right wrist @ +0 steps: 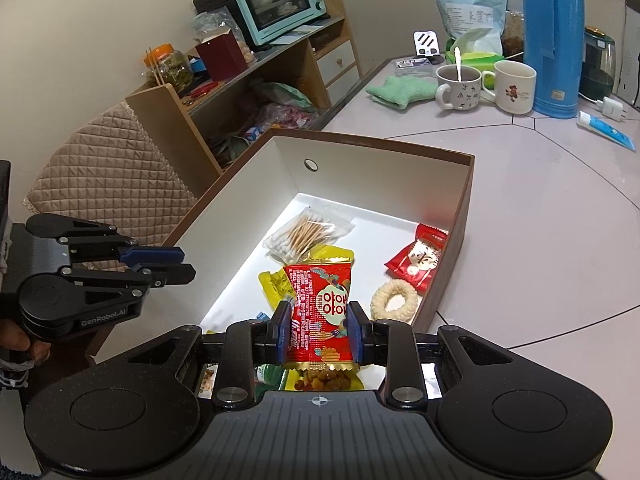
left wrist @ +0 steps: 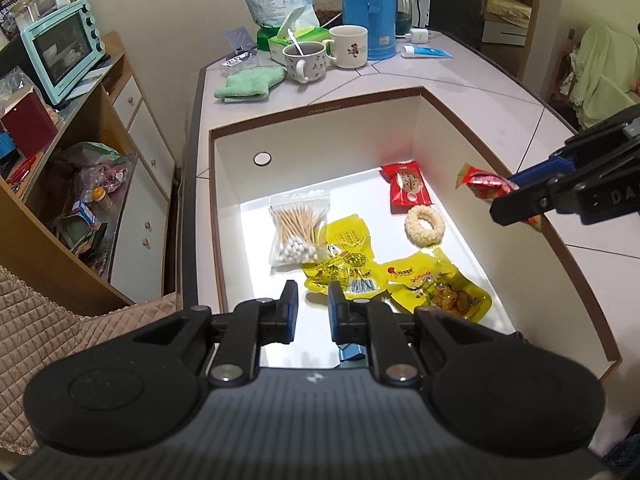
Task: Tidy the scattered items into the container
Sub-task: 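Open the left tool to drop the blue clip while the right tool lowers and releases the red-white packet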
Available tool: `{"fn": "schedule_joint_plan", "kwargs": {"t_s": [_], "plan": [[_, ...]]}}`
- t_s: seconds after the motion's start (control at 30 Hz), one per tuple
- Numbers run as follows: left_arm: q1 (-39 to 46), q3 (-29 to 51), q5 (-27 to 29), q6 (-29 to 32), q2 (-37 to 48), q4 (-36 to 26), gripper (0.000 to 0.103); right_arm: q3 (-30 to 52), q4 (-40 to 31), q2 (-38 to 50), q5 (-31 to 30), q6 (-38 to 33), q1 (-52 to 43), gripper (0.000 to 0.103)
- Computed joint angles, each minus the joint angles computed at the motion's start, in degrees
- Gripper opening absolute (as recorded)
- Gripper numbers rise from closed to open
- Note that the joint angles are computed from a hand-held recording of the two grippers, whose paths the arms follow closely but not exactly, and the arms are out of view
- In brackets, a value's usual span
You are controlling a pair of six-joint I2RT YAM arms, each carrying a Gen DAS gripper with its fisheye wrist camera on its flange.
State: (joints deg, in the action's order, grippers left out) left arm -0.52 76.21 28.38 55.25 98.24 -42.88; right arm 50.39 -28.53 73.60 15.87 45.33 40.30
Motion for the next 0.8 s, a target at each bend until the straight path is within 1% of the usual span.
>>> {"fn": "schedule_joint_plan", "kwargs": {"t_s": [0.3, 0.8], "plan": [[-0.56, 1.33, 0.15, -0.68, 0.89, 0.14, 0.016, 0.38, 3.1, 3.45, -1.41, -2.09, -2.94, 0.028], [-2.6, 5.83, 0.19, -2.04, 5.29, 1.16, 0.017, 4.24, 9.24, 14.68, -5.01, -7.59, -11.01, 0.028]]}}
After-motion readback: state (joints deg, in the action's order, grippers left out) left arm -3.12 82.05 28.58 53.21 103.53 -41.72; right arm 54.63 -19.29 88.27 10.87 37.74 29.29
